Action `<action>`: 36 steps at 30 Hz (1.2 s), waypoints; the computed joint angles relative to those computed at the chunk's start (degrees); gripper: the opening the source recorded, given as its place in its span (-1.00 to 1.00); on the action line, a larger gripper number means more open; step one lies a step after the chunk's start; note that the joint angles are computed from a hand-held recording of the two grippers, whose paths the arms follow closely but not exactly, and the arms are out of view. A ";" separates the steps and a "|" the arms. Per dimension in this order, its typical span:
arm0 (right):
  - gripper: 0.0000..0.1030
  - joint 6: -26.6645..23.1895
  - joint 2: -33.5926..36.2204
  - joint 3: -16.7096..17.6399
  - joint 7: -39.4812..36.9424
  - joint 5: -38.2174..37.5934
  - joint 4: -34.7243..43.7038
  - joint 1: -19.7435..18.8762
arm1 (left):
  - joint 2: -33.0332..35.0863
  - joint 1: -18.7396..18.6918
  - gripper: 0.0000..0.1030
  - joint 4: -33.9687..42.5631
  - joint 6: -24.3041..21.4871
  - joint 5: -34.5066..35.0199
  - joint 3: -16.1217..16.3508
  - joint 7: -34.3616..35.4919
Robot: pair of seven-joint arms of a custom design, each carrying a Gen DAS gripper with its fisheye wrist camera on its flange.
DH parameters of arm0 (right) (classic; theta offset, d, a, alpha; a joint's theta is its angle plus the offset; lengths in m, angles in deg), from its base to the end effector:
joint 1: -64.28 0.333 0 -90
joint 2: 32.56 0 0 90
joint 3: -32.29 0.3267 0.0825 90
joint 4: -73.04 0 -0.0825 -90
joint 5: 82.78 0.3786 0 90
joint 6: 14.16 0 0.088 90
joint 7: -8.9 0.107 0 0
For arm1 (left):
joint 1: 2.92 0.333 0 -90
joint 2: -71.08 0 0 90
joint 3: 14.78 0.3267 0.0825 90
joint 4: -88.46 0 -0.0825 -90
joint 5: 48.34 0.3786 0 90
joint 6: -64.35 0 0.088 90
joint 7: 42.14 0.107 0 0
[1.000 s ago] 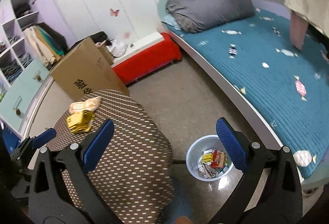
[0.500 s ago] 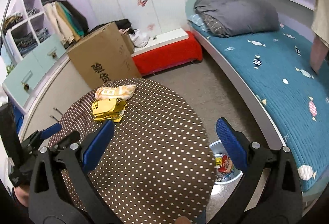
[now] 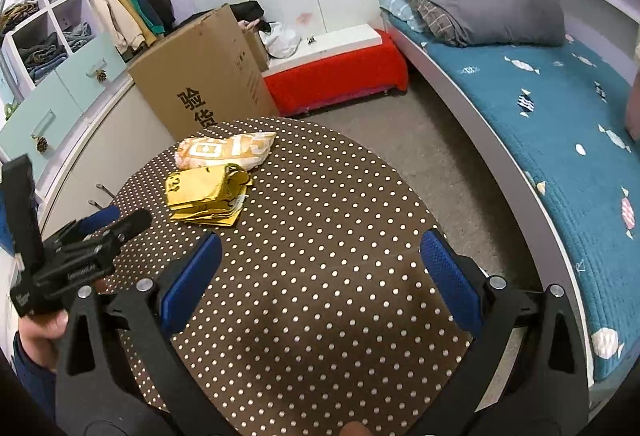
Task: Collect trash
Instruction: 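Grasp the yellow snack bag with the left tool while the right tool grasps the orange-white bag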
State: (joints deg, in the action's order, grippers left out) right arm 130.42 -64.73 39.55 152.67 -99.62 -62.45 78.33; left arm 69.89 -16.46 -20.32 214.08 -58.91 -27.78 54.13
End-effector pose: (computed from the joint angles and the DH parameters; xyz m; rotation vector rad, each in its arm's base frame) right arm 0.3874 0.1663 0.6214 -1.3629 2.0192 -0.5229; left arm 0.5368 -0.2650 0.6046 -1.4233 2.2698 -0.9595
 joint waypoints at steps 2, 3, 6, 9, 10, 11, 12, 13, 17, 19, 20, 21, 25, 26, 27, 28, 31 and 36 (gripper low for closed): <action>0.88 0.43 0.48 -0.34 0.05 0.15 -0.21 -0.19 | 2.55 -0.27 0.82 2.61 -0.90 1.99 -0.24 -1.09; 0.88 0.61 0.59 -0.54 0.00 0.28 -0.35 -0.23 | 4.10 -0.65 0.82 4.33 -1.46 3.03 -0.43 -1.75; 0.88 1.17 0.94 -1.10 -0.12 0.69 -0.87 -0.49 | 6.68 -2.02 0.82 7.18 -2.07 5.39 -0.76 -3.16; 0.88 1.71 0.94 -1.58 -0.33 1.08 -1.44 -0.76 | 8.64 -4.57 0.82 9.21 -3.04 13.93 -0.01 -9.77; 0.88 1.86 1.04 -1.65 -0.44 1.17 -1.47 -0.84 | 9.39 -5.41 0.82 10.12 -3.97 16.97 0.40 -12.37; 0.88 2.06 1.07 -1.77 -0.61 1.25 -1.58 -0.90 | 10.09 -6.06 0.82 11.03 -4.85 19.13 0.69 -14.33; 0.88 2.17 1.17 -1.90 -0.84 1.34 -1.56 -0.95 | 10.81 -6.54 0.82 11.93 -5.55 20.41 0.85 -15.81; 0.88 2.38 1.26 -2.10 -1.14 1.51 -1.66 -0.95 | 11.47 -6.75 0.82 12.75 -6.04 20.59 0.86 -16.65; 0.88 2.83 1.34 -2.49 -1.89 2.08 -1.86 -1.12 | 13.35 -7.60 0.82 15.04 -7.82 22.01 1.45 -20.40; 0.88 3.08 1.38 -2.54 -2.13 2.30 -2.03 -1.22 | 13.38 -7.32 0.82 15.09 -7.76 20.60 1.22 -20.26; 0.88 3.16 1.28 -2.49 -2.15 2.40 -2.23 -1.25 | 13.10 -7.33 0.82 14.82 -7.61 20.48 1.18 -20.14; 0.88 3.22 1.07 -2.53 -2.25 2.53 -2.46 -1.24 | 12.66 -7.41 0.82 14.27 -7.21 20.64 1.16 -20.19; 0.88 3.49 0.92 -2.44 -2.10 2.79 -2.88 -1.41 | 11.07 -6.93 0.82 12.49 -6.19 19.06 0.72 -19.98; 0.88 3.57 0.98 -2.48 -2.14 2.90 -2.97 -1.40 | 11.16 -6.83 0.82 12.66 -6.32 18.48 0.63 -20.18; 0.88 3.64 0.98 -2.52 -2.20 3.05 -3.06 -1.34 | 11.75 -6.90 0.82 13.51 -7.00 18.54 0.72 -20.80; 0.88 3.66 1.01 -2.52 -2.25 3.13 -3.09 -1.31 | 12.42 -7.12 0.82 14.49 -7.90 19.11 0.90 -21.58; 0.88 3.77 1.11 -2.55 -2.45 3.39 -3.05 -1.19 | 14.26 -7.78 0.82 16.62 -9.17 20.23 1.28 -23.13; 0.88 3.80 1.24 -2.47 -2.67 3.48 -2.89 -1.13 | 12.79 -6.52 0.61 13.77 -5.90 15.62 0.28 -19.19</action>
